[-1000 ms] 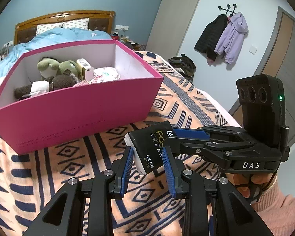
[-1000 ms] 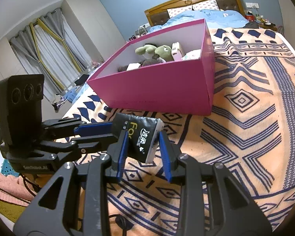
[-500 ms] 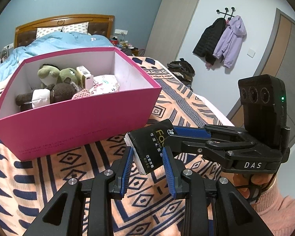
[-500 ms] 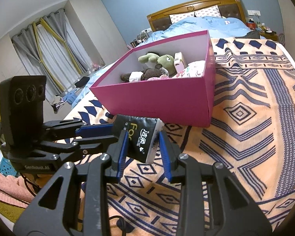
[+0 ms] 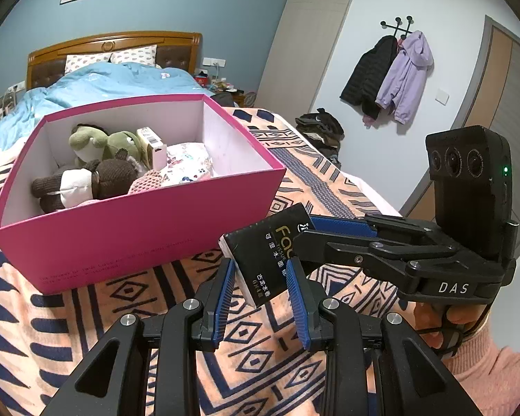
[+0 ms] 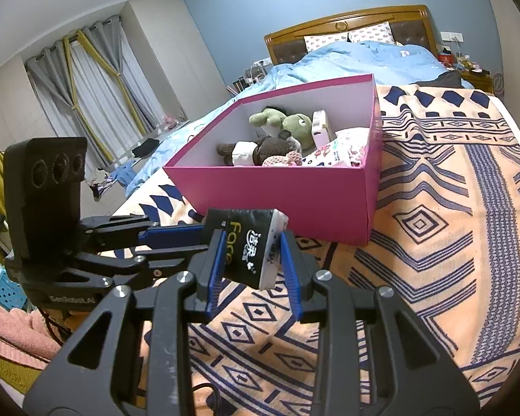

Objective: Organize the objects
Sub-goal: 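Carry the black tissue pack over the magenta box with the right gripper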

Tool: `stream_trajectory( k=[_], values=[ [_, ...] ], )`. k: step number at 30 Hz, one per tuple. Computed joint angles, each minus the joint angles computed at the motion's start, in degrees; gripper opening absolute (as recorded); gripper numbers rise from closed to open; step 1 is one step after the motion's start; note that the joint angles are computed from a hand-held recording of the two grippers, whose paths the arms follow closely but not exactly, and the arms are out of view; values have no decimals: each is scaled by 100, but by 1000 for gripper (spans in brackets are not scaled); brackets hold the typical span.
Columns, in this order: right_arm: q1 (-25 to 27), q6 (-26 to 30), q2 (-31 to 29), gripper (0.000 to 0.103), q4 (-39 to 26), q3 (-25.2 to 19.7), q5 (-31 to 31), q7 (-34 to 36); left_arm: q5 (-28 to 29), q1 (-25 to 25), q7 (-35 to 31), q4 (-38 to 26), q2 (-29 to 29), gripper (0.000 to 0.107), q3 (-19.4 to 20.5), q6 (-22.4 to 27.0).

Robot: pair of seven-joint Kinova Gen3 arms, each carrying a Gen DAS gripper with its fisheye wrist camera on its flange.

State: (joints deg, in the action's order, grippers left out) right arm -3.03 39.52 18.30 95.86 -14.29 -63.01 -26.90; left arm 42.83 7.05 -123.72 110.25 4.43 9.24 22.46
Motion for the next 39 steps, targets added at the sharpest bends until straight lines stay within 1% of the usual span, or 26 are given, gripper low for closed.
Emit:
stream_trajectory(
  k=[15, 39],
  values=[
    [8, -7, -6, 35, -105, -2, -65, 109, -98, -17, 58, -136, 25, 31, -13, 46],
    [64, 48, 42, 35, -277, -10, -169, 227, -496, 2, 404, -339, 74, 31, 40, -72]
  ],
)
